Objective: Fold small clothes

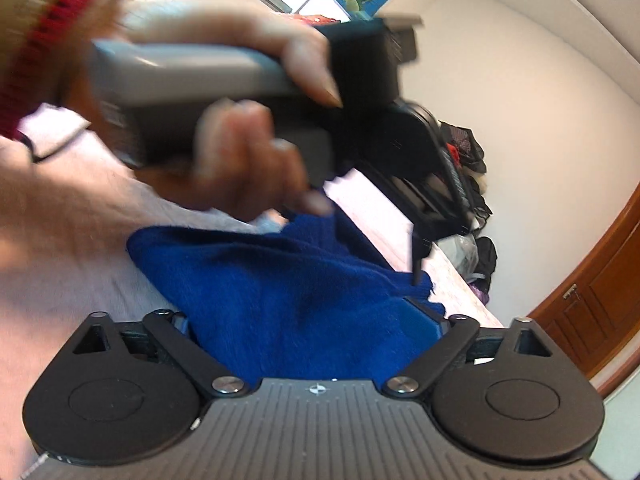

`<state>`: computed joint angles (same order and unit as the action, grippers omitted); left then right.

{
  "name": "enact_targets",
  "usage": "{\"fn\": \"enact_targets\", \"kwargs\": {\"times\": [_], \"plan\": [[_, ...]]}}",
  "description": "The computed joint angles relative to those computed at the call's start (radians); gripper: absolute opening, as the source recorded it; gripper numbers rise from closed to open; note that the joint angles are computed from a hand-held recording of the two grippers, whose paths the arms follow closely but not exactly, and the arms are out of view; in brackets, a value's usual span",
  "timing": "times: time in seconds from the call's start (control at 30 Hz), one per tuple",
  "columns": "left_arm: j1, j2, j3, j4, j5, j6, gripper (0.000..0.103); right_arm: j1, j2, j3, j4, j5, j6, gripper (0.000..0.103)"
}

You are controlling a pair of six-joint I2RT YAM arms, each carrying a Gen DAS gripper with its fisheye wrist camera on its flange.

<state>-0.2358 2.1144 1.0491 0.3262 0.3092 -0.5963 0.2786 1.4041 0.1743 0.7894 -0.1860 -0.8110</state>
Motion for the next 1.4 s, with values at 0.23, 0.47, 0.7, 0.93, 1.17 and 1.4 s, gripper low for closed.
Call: {"fn": "enact_targets", "kwargs": {"times": [0.23,0.47,0.7,0.93,1.17,1.4], "plan": [[-0.062,0.052,0.159,-0.169,-0.163,0.095,0.055,0.024,-0.056,-0.033,-0.046,-0.038,-0.044,0.047],[-0.110,0.018,0.179,-0.272,-0.281,0.096,0.012,0.005,-0.228,-0.051,-0.223,-0.099,-0.029,0.011],[-0.179,-0.083,0.176,-0.342,-0.402,0.053,0.012,-0.293,-0.494,0.021,-0.568,-0.431,0.038,0.008],[-0.278,-0.099,0.304,-0.459,-0.483,-0.010,0.012,-0.662,-0.429,0.221,-0.854,-0.793,0.094,0.008],[-0.403,-0.016,0.503,-0.570,-0.574,-0.010,0.011,-0.992,-0.152,0.448,-1.189,-1.022,-0.159,0.008],[-0.495,0.163,0.792,-0.696,-0.603,0.010,0.011,-1.102,0.141,0.615,-1.197,-1.033,-0.180,0.008]]}}
